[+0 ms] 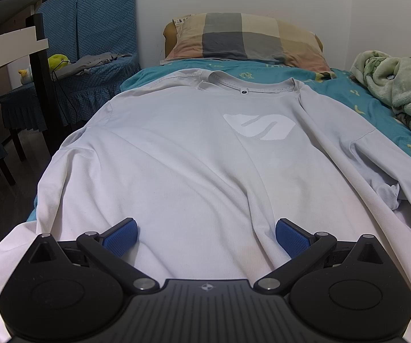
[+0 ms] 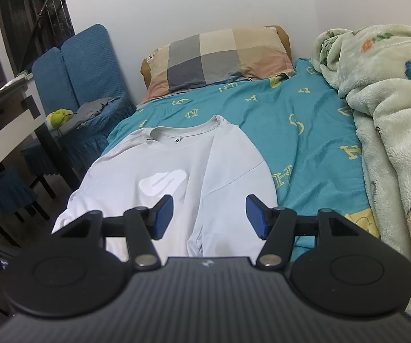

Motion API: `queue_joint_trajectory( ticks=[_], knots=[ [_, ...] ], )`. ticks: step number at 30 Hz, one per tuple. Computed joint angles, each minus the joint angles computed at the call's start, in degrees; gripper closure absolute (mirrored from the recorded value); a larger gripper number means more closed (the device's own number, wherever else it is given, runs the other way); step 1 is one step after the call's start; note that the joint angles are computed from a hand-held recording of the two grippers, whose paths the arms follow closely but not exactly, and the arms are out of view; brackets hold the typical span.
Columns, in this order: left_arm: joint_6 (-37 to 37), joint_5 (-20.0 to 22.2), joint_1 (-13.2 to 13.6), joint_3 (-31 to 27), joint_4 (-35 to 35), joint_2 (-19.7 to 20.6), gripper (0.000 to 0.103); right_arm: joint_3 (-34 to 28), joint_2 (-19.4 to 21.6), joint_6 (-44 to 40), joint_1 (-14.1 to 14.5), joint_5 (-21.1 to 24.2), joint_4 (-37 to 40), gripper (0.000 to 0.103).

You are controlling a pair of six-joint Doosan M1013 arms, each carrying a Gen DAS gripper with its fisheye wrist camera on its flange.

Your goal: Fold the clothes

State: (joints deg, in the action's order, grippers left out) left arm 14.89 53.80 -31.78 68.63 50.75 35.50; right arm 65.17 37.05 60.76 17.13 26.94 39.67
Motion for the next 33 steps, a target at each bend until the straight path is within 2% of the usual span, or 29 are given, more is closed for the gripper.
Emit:
queue_joint_trajectory(
  ticks=[15,24,27,31,33],
  knots=[
    [0.0,0.0,0.0,0.0,0.0,0.0,0.0,-0.2,0.1,-0.3,-0.1,0.3,0.9,0.044],
    [0.0,0.0,0.0,0.0,0.1,0.0,0.0,-0.4,0.1,2.5,-1.4,0.5,3.6,0.044],
    [0.0,0.0,0.0,0.0,0.0,0.0,0.0,-1.6,0.8,6.9,-2.7,2.7,3.5,0.043],
    [-0.1,0.0,0.0,0.1,0.2,0.0,0.0,-4.5,2.6,17.4,-4.8,7.2,1.4,0.042],
    [-0.2,-0.2,0.0,0.1,0.2,-0.1,0.0,-7.6,4.3,21.5,-5.4,11.6,-1.6,0.042]
  ],
)
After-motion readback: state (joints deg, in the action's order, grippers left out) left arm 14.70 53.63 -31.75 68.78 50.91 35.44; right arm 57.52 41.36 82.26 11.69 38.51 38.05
